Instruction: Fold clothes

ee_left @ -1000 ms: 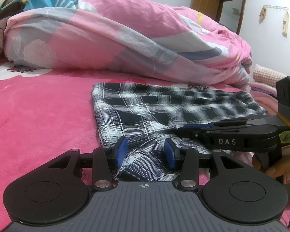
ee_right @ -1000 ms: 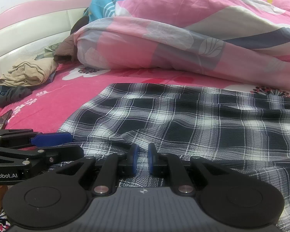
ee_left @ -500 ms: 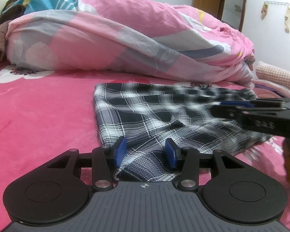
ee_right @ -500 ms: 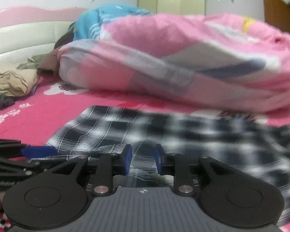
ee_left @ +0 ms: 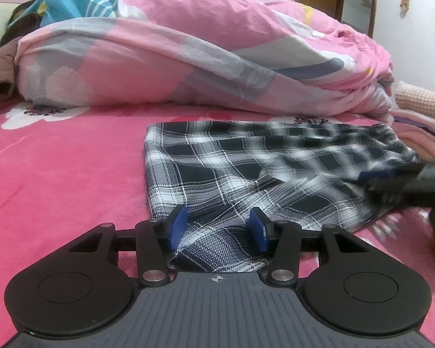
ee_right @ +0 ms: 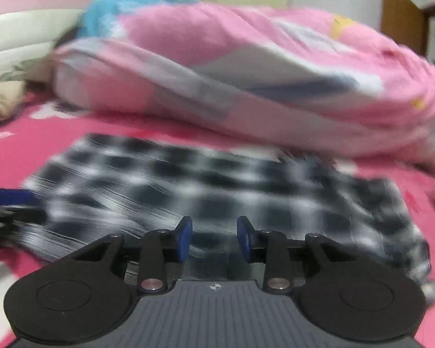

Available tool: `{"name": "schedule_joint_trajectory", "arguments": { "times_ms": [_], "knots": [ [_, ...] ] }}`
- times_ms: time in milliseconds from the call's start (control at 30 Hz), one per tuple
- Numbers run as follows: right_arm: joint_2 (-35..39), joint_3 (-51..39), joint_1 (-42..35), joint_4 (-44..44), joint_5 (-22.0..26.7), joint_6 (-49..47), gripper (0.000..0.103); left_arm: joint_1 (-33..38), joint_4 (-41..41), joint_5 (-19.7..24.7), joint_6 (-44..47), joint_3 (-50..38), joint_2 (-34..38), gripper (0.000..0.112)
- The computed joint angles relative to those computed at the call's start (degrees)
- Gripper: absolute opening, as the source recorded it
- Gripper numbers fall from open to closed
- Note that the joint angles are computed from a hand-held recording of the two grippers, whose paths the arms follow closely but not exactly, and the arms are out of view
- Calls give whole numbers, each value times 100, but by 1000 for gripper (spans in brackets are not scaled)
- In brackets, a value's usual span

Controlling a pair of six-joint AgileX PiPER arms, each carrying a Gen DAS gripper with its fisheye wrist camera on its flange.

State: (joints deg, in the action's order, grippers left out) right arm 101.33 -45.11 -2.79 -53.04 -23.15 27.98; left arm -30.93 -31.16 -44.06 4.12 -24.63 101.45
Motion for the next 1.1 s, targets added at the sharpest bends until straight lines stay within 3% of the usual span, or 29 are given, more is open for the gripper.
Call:
{"name": "schedule_joint_trajectory", "arguments": {
  "times_ms": [67, 233, 600, 767, 900, 1100],
  "knots": [
    [293, -53, -166, -61, -316, 15, 37, -111, -312, 69, 239, -63, -24, 49],
    [246, 39, -20, 504, -249, -616, 38, -208, -737, 288, 583, -180, -112, 50],
    [281, -114, -242, -348, -402, 321, 38, -407, -1768, 651, 1460, -451, -257, 54],
    [338, -128, -358, -567, -571, 578, 38, -880, -3046, 258, 2253, -516, -386, 59],
    [388, -152, -481, -835, -734, 888, 39, -1457, -4178, -571, 2954, -644, -438, 60],
    [485, -255, -643, -1256, -945, 1367, 39, -1491, -4146, -363, 3383, -1175, -302, 62]
  ]
}}
